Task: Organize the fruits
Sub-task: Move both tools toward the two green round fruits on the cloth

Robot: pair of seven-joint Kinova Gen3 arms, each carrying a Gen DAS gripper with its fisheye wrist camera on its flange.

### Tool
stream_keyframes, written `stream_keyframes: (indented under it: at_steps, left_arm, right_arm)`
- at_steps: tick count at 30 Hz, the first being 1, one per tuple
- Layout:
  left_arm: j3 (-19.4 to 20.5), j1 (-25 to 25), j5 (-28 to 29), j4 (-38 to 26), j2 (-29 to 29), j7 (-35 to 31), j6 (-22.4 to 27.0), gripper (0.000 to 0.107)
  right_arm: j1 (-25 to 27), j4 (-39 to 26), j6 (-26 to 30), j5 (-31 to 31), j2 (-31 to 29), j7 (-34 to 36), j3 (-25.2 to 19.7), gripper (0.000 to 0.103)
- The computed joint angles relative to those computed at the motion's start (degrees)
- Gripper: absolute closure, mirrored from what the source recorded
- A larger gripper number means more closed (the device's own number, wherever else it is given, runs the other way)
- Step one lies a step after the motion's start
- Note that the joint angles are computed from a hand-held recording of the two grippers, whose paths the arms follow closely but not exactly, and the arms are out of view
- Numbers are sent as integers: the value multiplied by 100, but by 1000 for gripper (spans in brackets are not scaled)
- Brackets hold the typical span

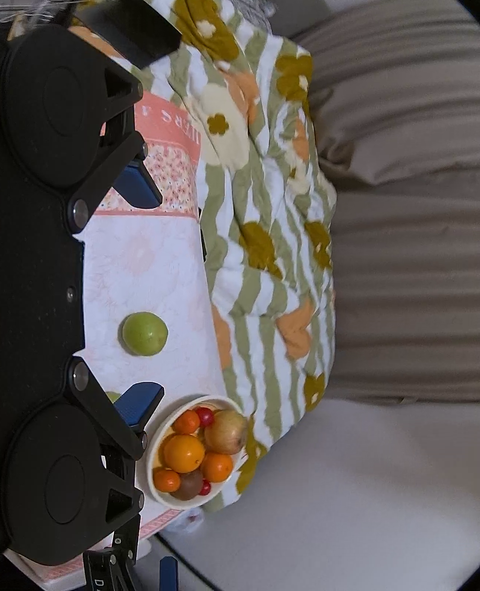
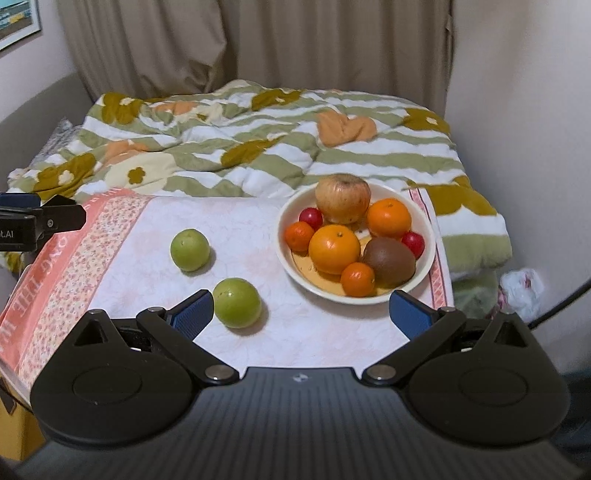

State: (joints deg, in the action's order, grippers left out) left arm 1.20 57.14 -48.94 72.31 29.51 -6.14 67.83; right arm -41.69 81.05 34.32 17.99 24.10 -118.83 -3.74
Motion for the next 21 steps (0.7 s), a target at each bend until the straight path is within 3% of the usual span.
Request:
stream_keyframes:
  at_steps: [5,10,17,21]
  left_arm:
    - [133,-643,319,527,-252,-587,-906,6]
    - [223,-1393,1068,807,-291,-1293,-1895,6]
    - [276,-2081,2222,879,-19,-2357,-2836,6]
    - [247,-2221,2685,862,168,-2845,-3201,7]
  right_arm:
    - [-470,-356,337,232,325,-771,266,0]
    - [-786,-815,745,442,722,-1370,384,0]
    - [-985,-1482,1211,588,1310,-1594,425,0]
    - [-961,-1763,1333,493,1585,-1491,389,0]
